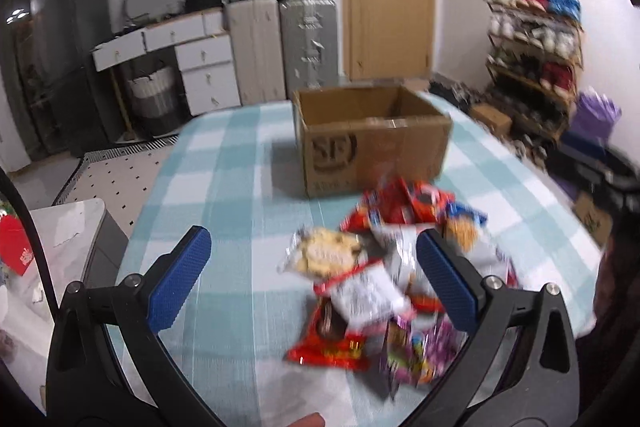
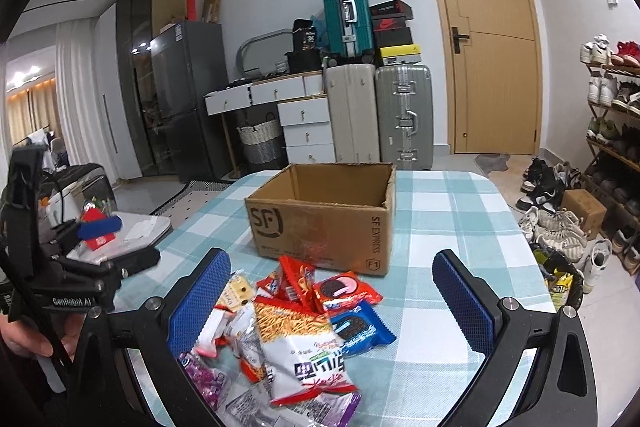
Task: Organize snacks
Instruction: 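Move the left gripper toward the snack pile, then grasp the purple candy bag with the left gripper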
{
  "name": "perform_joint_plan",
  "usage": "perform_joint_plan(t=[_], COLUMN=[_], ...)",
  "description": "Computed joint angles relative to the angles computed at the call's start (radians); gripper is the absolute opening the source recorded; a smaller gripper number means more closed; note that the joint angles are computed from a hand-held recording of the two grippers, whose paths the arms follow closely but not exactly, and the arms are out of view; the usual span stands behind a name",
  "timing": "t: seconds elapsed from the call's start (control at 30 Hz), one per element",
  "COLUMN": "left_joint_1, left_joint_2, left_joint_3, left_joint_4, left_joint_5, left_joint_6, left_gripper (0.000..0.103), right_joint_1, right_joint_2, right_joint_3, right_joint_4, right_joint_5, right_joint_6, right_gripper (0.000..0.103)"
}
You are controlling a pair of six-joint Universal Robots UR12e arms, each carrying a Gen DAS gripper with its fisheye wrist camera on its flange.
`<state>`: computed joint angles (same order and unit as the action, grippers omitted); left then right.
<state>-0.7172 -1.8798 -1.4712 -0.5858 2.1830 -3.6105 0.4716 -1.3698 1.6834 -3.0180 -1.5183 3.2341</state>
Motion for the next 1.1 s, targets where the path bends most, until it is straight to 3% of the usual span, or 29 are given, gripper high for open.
perform_joint_plan(t=[0.17,0.4,0.63,0.83,0.93,1.0,1.1], left_joint_1=[0.008,-0.013,-0.039,-0.043,-0.037,-0.026,-0.014], left_joint_2=[0.021,0.022,-0.016,-0.036,-0.038,-0.037,-0.036], left_joint_3=[-0.042,-0.071,-0.035,-0.008,-0.006,-0.009,-0.011], left_joint_4=[-0.005,-0.039,-0.071,-0.109,-0.116,-0.114,-0.116], left_joint_5=[-0.123,-0.267,-0.313,-0.296,-0.300,-0.330,-0.373], left_joint_6=[0.004,-0.012,0.002,-0.007,-0.016,-0.019,-0.024], left_gripper=[0.102,0.102,0.101,0.096,0.089,0.071,0.064], right_joint_1=[0.007,-0.016,-0.027,-0.030,-0.033,-0.035,-0.041], right_joint_2=[-0.011,-0.026,-0.032,-0.041,-0.052,-0.060,-0.069], right_joint_3=[0.014,0.027,0.027,0.029,0.039,0.046,0.055], right_joint_4=[-0.001,0.000,0.010,0.039,0.064,0.084,0.089], right_joint_5=[-0.015,0.047,0.086,0.072,0.077,0.087,0.095], right_joint_6=[-0.027,0.019,0.037,0.052,0.044,0.038,0.050], right_gripper=[0.103,0.103,0.103,0.103,0.103,0.103,0.103])
